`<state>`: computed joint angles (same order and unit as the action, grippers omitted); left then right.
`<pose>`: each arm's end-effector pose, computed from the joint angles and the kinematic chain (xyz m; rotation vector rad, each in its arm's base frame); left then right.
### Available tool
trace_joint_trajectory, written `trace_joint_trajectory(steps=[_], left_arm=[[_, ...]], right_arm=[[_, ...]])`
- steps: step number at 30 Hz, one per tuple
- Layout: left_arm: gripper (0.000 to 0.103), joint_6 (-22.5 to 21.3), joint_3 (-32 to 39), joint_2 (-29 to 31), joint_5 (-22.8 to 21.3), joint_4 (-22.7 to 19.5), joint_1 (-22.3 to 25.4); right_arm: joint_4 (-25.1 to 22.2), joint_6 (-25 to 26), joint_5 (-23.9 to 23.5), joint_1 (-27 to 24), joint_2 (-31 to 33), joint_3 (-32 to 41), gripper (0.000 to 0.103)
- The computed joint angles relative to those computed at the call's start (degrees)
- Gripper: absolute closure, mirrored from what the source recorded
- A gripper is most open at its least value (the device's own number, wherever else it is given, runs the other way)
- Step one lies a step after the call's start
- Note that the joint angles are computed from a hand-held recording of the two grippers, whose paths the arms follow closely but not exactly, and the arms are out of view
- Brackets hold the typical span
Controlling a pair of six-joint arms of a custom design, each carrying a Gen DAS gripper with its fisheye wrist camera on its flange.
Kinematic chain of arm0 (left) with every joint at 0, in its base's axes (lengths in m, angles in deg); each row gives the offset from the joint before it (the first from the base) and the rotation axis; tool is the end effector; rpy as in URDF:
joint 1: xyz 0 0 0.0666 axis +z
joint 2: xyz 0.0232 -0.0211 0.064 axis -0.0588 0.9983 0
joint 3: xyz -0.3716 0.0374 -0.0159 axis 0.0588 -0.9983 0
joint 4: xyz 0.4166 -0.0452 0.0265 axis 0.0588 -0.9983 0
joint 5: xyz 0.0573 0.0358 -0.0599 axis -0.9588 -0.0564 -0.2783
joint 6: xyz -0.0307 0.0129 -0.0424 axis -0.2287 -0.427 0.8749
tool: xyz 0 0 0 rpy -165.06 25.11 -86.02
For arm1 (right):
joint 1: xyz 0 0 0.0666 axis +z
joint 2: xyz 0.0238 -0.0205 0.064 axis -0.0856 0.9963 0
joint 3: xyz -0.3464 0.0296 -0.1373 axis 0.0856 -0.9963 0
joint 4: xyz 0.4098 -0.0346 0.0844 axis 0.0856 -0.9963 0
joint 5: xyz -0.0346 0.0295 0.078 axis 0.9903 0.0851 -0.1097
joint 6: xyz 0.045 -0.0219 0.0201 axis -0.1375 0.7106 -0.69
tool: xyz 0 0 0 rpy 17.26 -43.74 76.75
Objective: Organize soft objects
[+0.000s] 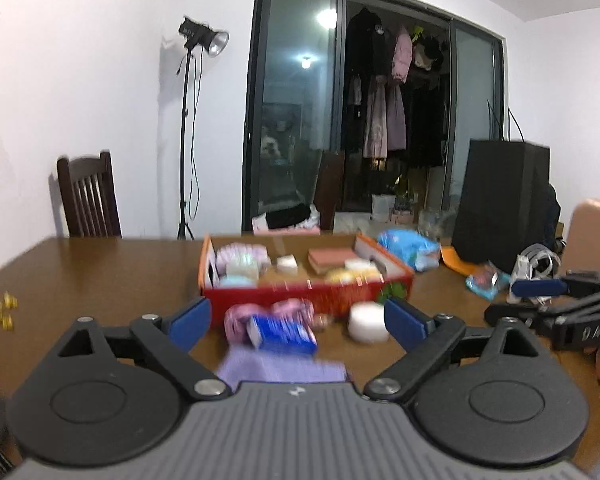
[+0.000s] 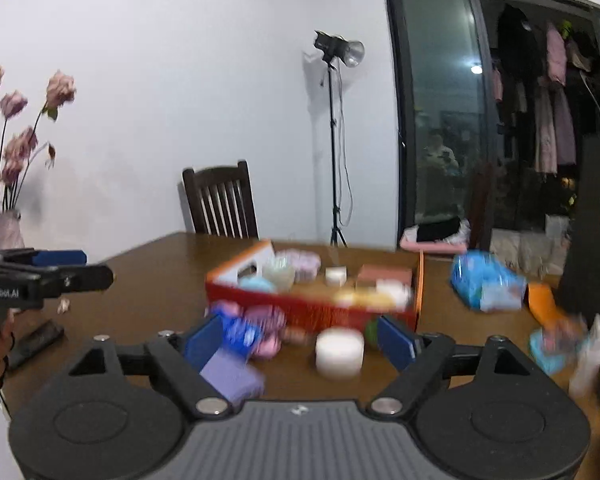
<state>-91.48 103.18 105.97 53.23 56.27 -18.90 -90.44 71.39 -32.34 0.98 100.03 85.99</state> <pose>0.5933 -0.1832 0.4591 0.7129 1.7849 -0.5749 0.4601 0.0384 0.4367 0.2291 1.9091 -0.0439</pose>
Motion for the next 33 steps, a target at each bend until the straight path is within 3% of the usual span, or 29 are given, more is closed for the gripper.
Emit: trace_joint_trajectory(steps=[5, 9, 13, 15, 18, 23, 27, 30, 32, 33], left_arm=[[0.008, -4.8, -2.99, -0.47, -2.78, -2.84, -1.15], [0.008, -3.24, -1.99, 1.07, -1.76, -3.27, -1.16], [0.012, -0.38, 2.78, 5.14, -2.15, -4.47, -1.44], [0.026, 1.42, 7.16, 8.39, -3.2, -6.99, -1.64], [0.035, 4.09, 15.45, 14.25, -3.81, -10.89, -1.8], [0.051, 8.08, 30.57, 24.56, -3.68, -17.48, -1.91], [0.069, 9.79, 48.64, 35.6, -1.27, -29.3, -1.42], [0.076, 11.25, 65.67, 45.54, 2.24, -39.78, -0.84], [0.076, 12.41, 70.79, 48.62, 3.09, -42.47, -0.59], [0.077, 12.68, 69.29, 47.86, 3.48, -41.69, -0.46]], right_arm=[[-1.98, -4.26, 2.52, 1.4, -1.28, -3.92, 0.019], [-1.17, -5.29, 2.7, 1.01, -0.54, -3.92, 0.019], [0.16, -7.61, -1.53, -0.57, 2.81, -1.92, 0.021], [-0.28, -7.68, -2.75, -1.01, 5.88, 0.54, 0.026], [-0.91, -8.67, -6.2, -1.89, 11.55, 5.29, 0.03], [-2.2, -14.77, -14.39, -4.26, 21.82, 15.16, 0.049], [-0.56, -22.68, -21.06, -5.9, 28.98, 21.95, 0.051], [-1.79, -26.79, -23.93, -6.54, 33.69, 26.79, 0.055], [-1.47, -29.4, -26.0, -6.84, 35.07, 27.62, 0.06], [0.29, -30.73, -27.4, -7.01, 34.88, 26.67, 0.067]])
